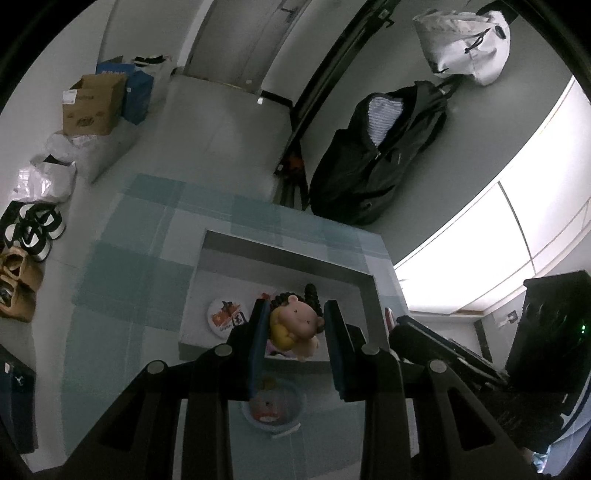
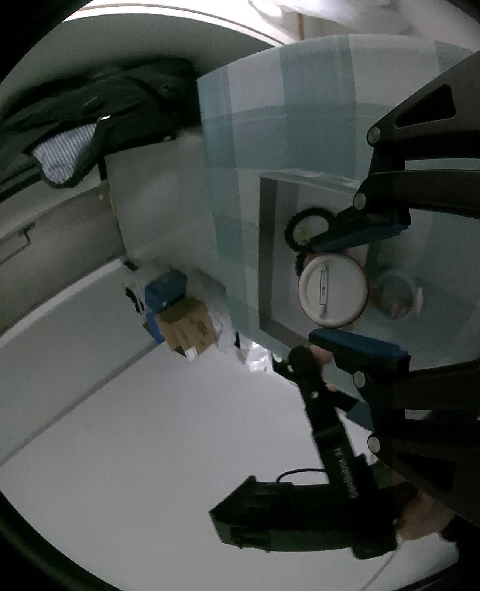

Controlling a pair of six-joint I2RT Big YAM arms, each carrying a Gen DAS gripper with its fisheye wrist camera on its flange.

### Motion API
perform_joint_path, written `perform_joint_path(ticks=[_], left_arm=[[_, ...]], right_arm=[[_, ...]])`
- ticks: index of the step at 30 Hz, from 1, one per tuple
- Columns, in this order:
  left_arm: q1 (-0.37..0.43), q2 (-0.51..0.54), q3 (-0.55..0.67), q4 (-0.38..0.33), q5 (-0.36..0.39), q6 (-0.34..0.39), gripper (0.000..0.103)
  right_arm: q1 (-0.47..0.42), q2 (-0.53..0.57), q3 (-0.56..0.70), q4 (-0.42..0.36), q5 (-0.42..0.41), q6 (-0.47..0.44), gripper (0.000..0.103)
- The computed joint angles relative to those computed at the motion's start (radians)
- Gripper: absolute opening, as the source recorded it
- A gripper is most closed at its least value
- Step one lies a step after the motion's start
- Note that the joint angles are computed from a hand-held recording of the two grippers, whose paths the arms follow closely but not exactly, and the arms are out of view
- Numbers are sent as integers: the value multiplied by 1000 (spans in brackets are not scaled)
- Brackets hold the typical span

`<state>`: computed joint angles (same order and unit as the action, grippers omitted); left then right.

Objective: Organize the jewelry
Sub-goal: 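Carry the badge and plush toy into the grey box and open both tools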

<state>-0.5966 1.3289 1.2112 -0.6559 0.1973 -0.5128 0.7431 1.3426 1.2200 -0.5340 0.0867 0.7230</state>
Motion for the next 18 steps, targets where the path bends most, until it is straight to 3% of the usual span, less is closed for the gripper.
perform_joint_path(ticks=[9,18], left_arm=[[19,40,32,-23,23,-8,24],[27,77,58,-41,50,-20,24]], right_arm=[[-16,60,58,-51,40,-3,42],[-31,79,69,-42,30,1,42]])
